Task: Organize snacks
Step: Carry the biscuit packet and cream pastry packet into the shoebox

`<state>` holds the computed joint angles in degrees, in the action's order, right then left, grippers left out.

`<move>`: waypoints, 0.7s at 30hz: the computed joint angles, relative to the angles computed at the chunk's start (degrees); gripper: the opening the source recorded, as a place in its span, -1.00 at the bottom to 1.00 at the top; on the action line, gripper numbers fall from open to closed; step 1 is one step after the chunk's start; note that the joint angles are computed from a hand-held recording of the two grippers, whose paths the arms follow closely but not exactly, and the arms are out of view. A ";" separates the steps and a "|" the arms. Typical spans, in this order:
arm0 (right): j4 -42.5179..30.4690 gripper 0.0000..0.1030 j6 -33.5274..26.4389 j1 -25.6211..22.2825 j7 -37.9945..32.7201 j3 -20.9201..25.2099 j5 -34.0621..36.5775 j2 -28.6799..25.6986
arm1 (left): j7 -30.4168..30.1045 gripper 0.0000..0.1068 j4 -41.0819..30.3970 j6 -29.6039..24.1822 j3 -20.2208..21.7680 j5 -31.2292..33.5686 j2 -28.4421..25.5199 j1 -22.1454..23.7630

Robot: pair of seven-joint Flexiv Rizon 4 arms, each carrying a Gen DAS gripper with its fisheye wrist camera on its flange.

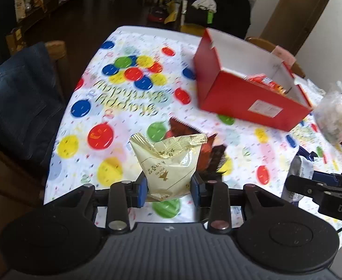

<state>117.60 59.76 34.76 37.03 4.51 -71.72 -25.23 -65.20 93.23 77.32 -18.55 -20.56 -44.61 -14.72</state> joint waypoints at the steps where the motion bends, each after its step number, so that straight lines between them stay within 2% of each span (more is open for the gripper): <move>1: 0.00 -0.05 -0.78 0.07 -0.41 0.10 0.48 0.43 | 0.49 -0.33 -0.19 -0.16 -0.74 -0.18 0.06 0.42; 7: 0.08 -0.05 -6.71 0.15 -2.60 0.75 1.61 3.41 | 4.68 -0.33 -1.83 -0.19 -4.76 -1.53 -0.01 1.96; 12: 0.53 -0.05 -10.52 -1.26 -4.27 1.38 1.30 5.95 | 7.28 -0.33 -5.55 -1.69 -5.93 -2.91 -0.83 1.03; 16: 0.87 -0.05 -11.95 -3.21 -5.39 1.40 0.18 7.33 | 7.12 -0.33 -11.21 -5.31 -4.04 -3.43 -2.42 -1.73; 21: 1.72 -0.05 -9.46 -6.99 -6.10 0.81 -2.71 8.28 | 3.80 -0.33 -20.75 -10.74 0.70 -2.36 -5.87 -6.56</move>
<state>119.32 50.31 27.77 30.94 5.32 -74.43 -16.95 -61.40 72.47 66.58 -17.84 -22.92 -50.47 -21.28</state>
